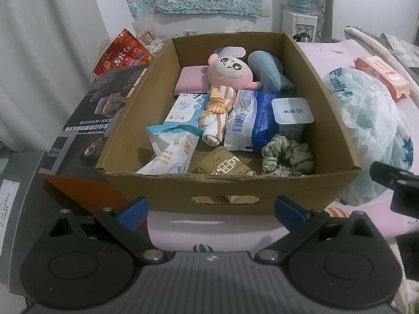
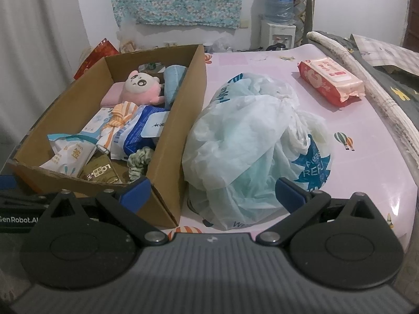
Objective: Organize soft objects
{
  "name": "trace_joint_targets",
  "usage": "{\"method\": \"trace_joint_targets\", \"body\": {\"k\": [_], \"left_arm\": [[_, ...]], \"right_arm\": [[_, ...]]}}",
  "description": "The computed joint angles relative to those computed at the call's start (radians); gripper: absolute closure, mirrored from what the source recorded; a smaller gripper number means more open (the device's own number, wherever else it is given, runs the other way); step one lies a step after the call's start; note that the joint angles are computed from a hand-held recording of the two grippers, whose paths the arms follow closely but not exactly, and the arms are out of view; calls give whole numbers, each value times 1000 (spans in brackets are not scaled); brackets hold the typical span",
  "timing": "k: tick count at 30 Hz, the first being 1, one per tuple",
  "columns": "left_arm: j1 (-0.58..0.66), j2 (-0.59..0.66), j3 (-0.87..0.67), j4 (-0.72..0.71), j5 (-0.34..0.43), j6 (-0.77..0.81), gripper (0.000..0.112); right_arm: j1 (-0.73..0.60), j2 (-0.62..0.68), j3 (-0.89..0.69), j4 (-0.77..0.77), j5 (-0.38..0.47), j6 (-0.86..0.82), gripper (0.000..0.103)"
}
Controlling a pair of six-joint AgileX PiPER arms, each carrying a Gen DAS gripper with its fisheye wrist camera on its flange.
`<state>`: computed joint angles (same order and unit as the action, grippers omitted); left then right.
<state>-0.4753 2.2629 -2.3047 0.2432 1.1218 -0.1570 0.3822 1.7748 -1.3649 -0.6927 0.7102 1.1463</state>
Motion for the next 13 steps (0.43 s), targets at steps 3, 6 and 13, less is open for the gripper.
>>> {"method": "trace_joint_targets", "body": {"k": [3, 6, 13], "left_arm": [[0, 1, -1, 1, 2, 0, 9], [0, 3, -2, -1, 3, 3, 9], [1, 2, 3, -2, 1, 4, 9]], "right_arm": [[1, 3, -2, 2, 0, -3, 1], [2, 5, -2, 4, 1, -5, 1], [2, 5, -2, 6, 1, -7, 1]]}}
